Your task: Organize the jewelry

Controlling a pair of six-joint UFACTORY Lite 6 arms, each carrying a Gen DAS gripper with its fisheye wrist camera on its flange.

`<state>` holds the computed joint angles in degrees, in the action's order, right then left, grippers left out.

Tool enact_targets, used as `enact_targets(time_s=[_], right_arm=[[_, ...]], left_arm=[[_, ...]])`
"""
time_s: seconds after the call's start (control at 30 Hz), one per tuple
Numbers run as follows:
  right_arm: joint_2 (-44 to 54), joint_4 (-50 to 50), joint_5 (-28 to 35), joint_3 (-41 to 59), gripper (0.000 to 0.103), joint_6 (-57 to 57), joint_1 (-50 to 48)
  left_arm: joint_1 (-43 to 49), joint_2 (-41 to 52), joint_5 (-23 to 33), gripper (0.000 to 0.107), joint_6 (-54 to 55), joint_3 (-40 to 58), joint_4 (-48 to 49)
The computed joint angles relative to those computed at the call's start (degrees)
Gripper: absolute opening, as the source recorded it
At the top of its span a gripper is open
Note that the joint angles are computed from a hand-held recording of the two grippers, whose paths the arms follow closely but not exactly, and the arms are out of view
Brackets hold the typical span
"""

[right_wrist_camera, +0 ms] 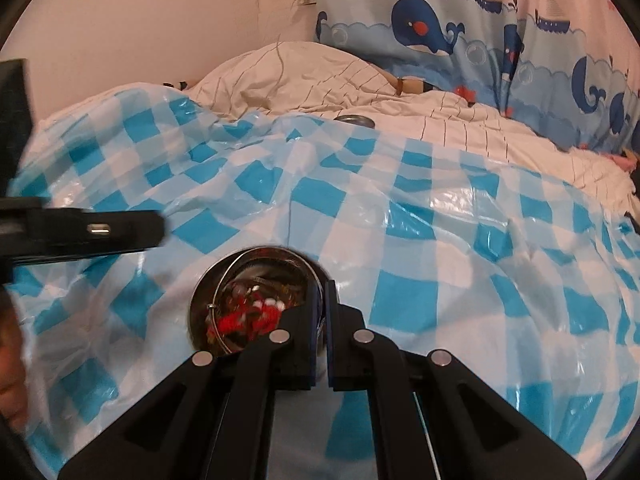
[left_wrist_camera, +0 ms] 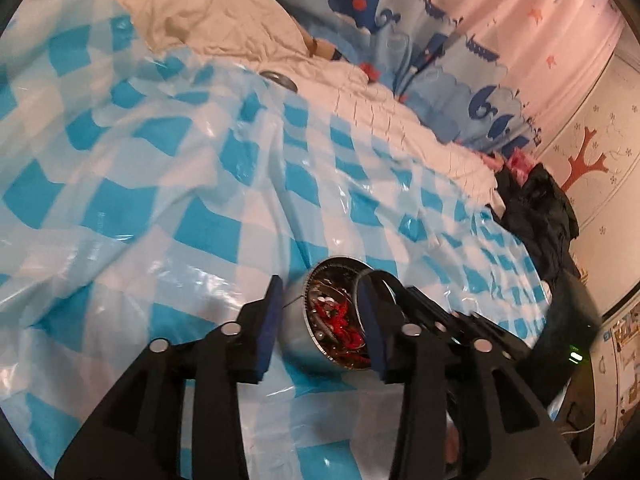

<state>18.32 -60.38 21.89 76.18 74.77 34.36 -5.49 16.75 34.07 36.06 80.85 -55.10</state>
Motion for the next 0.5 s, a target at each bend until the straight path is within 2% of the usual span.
enact_targets(time_s=[0.1,0.17,0.2,0.3,0.43,0.5], right_arm=[[5.0,5.5,1.7,4.8,0.006,-6.7,-0.4],[3.8,7.3,0.9,3.6,0.007,-8.0,-1.0],[2.2,7.0,0.1,2.1,0.008,-7.2,-1.1],[-4.6,2.4,0.2,-3.4,0.032,-1.1,-0.6],[-16.9,5.9,1.5,-14.1,0.034,-1.9,1.1],[-23.8,7.2,4.4,-20.5,0.041,-0.5,3.7]], left_arm=[[1.3,-2.6,1.0,0.041,0.1,-2.1,0.7],[1.8,-4.6,1.4,0.043,0.0,-4.1,1.5],[1.9,-5.6,1.6,0.045,-0.2,-5.0,2.0],[1.0,-10.7,0.7,0.049,-0.7,-9.8,4.6],[-2.2,-18.1,-3.0,0.062,-5.0,-17.1,12.0],[-3.9,-21.8,-4.8,0.068,-8.1,-21.0,16.3]])
